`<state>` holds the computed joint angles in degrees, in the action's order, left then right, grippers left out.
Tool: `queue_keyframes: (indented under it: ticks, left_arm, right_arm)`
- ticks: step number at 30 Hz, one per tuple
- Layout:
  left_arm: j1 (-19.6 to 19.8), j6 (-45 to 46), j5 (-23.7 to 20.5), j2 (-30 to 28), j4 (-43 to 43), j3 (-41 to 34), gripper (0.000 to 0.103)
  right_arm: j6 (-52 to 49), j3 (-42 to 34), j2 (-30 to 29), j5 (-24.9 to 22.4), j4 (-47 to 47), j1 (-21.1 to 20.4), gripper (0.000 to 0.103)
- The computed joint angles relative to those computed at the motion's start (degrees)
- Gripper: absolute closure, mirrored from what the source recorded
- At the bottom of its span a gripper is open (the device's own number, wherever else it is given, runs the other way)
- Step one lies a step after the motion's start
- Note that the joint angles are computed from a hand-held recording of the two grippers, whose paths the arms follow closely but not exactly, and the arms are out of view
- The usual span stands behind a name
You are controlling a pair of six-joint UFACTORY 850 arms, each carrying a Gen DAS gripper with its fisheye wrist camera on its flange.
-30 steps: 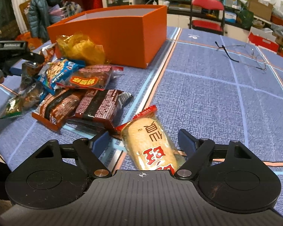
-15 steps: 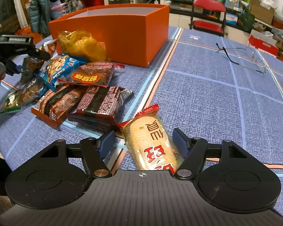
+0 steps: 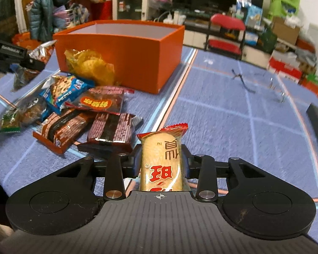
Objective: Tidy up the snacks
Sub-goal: 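Carry both packages over the orange box and open both grippers inside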
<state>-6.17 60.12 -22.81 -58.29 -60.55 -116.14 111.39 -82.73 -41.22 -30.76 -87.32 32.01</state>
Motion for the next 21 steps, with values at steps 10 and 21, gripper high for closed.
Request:
queue_keyframes:
  ticks: [10, 21]
  left_arm:
    - [-1.3, -8.3, 5.4, 1.5, 13.1, 1.8, 0.043]
    - [-1.1, 6.7, 7.2, 5.8, -0.5, 6.2, 0.042]
  right_arm:
    - [-1.4, -0.5, 0.0, -3.3, 1.3, 0.4, 0.084]
    - [7.4, -0.7, 2.1, -6.4, -4.7, 1.2, 0.084]
